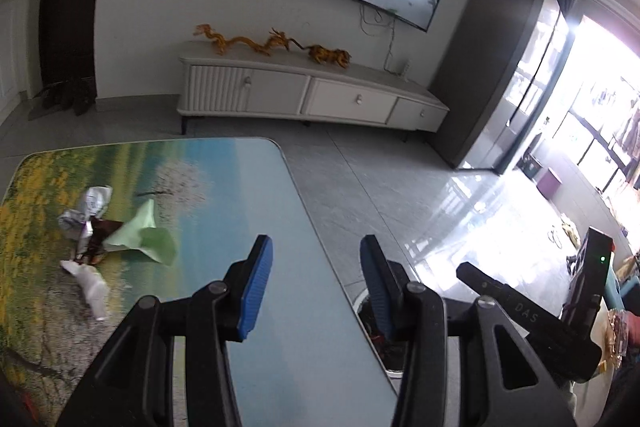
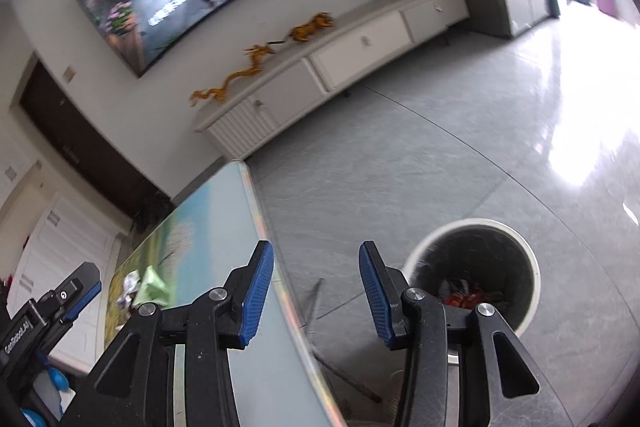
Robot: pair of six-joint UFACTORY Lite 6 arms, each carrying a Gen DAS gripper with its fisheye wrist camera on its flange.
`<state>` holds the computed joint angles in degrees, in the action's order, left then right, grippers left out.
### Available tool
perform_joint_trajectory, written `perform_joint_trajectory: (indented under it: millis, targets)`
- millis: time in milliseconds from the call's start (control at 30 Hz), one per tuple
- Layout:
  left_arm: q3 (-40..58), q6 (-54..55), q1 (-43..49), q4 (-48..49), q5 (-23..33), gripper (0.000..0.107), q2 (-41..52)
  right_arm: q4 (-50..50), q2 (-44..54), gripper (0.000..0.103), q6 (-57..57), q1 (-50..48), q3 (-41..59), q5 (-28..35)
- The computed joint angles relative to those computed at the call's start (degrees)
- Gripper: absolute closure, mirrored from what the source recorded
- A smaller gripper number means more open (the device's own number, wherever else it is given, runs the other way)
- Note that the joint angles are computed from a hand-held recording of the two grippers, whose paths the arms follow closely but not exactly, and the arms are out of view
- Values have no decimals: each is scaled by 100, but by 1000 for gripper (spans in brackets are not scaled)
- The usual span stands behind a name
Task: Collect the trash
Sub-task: 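Move both grippers back over the remaining trash on the table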
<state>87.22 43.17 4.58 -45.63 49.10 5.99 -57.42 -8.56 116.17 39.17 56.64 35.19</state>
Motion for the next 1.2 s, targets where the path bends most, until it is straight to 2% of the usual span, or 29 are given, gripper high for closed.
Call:
perform_joint_trajectory:
  millis: [233, 400, 533, 733, 1200]
  targets:
    - [727, 658, 1863, -622, 1044, 63, 289, 225, 1449, 58, -1014, 921, 2317, 834]
    - [1004, 777, 2604, -807, 1390, 63, 541, 501, 2501, 56, -1874, 1226, 3948, 1160]
    - [1060, 716, 2716, -644, 1238, 63, 724, 811, 3393, 49, -2586, 1326, 5297, 1332]
    - [1068, 498, 2523, -288, 760, 63, 1241, 1445, 4512, 47, -3448, 1183, 6668, 1272]
    - [942, -377, 1779, 820, -493, 60, 2348, 2707, 5684, 45, -4449, 520, 7361, 594]
